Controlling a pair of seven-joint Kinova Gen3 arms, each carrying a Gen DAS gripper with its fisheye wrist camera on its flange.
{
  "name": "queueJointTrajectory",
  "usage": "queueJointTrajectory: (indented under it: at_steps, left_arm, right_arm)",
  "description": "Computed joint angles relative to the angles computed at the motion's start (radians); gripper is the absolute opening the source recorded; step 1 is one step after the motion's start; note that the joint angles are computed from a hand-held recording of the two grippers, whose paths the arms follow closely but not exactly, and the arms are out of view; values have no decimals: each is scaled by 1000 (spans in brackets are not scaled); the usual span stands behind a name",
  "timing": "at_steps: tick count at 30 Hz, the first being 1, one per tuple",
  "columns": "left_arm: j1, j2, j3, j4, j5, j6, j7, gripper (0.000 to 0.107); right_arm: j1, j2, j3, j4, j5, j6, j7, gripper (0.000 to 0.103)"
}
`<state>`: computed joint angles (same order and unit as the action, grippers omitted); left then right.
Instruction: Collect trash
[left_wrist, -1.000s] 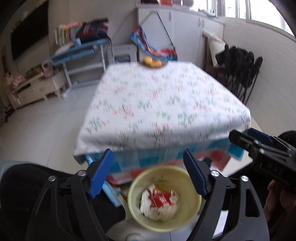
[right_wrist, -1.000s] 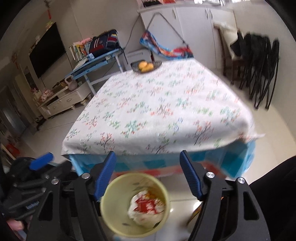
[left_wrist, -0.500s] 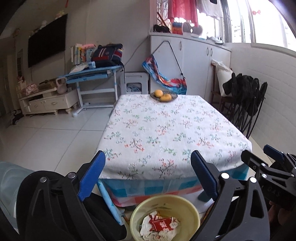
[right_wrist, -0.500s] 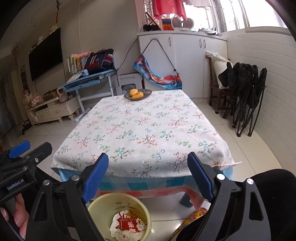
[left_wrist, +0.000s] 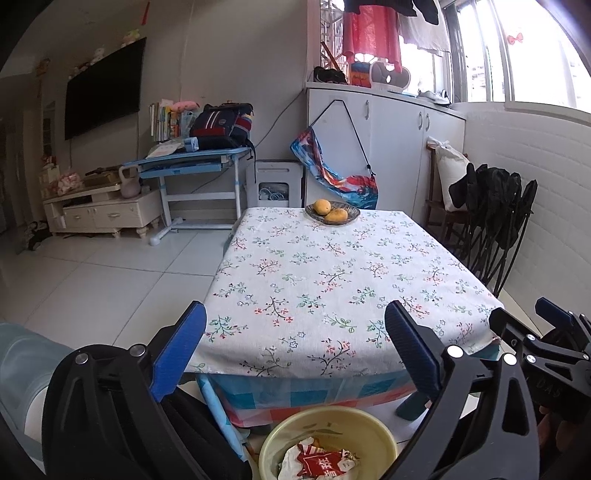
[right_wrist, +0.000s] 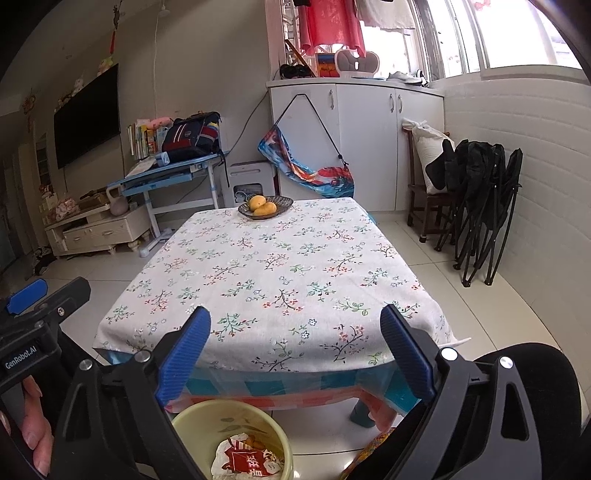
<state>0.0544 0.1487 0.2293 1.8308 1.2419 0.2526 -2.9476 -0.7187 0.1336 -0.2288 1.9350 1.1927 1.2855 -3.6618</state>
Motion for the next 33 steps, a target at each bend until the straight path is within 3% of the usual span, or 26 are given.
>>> queueJointTrajectory:
  at_steps: [10,20,33]
  left_arm:
    - [5,1,-7,6,64,-14,-63,96]
    - [9,3,-5,0,9,-21,-2,96]
    - [-7,3,13,5,33,-29,-33,96]
  right_arm:
    - [-7,12,3,-2,8,27,-12,92]
    - [-7,14,7,-7,6,27,-3,93]
    - [-6,16,7,-7,4,24,-4,93]
